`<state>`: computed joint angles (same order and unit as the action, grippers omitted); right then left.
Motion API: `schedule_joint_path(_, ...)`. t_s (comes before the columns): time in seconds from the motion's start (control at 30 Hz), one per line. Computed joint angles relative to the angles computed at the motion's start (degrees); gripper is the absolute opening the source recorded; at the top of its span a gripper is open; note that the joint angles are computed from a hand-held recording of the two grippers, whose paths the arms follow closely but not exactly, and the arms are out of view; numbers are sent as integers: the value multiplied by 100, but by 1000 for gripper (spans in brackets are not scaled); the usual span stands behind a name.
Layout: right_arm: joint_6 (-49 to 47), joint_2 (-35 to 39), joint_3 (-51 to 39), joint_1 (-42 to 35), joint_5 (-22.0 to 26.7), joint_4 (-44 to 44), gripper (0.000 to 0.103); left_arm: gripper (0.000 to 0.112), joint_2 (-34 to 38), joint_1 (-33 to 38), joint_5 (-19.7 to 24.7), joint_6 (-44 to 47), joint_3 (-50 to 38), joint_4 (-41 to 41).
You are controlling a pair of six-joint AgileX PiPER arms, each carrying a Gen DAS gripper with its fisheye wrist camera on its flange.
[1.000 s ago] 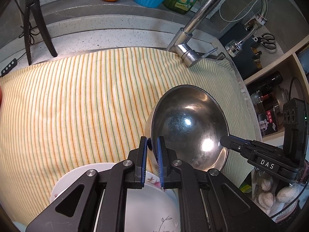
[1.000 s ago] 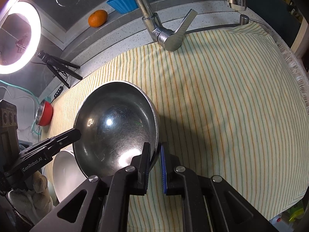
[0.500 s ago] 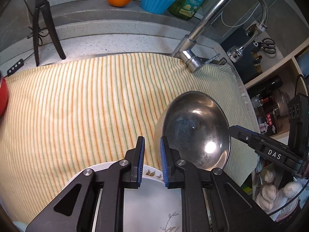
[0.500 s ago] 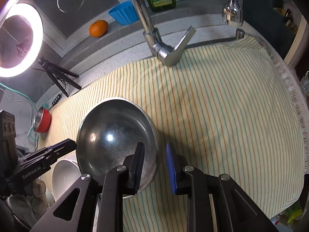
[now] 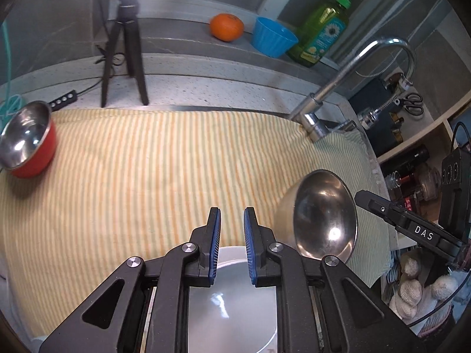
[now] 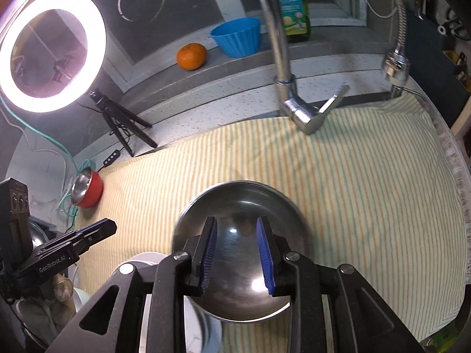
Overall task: Organize plates and bowls
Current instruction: 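Move the open left tool toward the red pot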
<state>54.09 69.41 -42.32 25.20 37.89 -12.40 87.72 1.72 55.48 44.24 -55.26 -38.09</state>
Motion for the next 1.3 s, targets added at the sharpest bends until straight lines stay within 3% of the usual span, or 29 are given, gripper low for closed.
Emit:
schedule_joint_path(0.37, -163, 759, -928, 502, -206, 289, 28, 14, 209, 1830, 741, 609, -624, 93)
schedule_joint_path(0.63, -282, 1481, -1847, 918, -193, 349, 28, 14, 646, 2778, 1009, 759, -1257, 22)
schedule_joint_path(1.1, -774, 3192, -3587, 1366, -332, 1043, 28, 14, 1681, 3343, 1053, 607, -2411, 121)
schedule_joint_path(1.3, -954, 3944, -4334, 1421, -338, 1400, 30, 22, 2295, 3339, 1142, 383, -3065, 247)
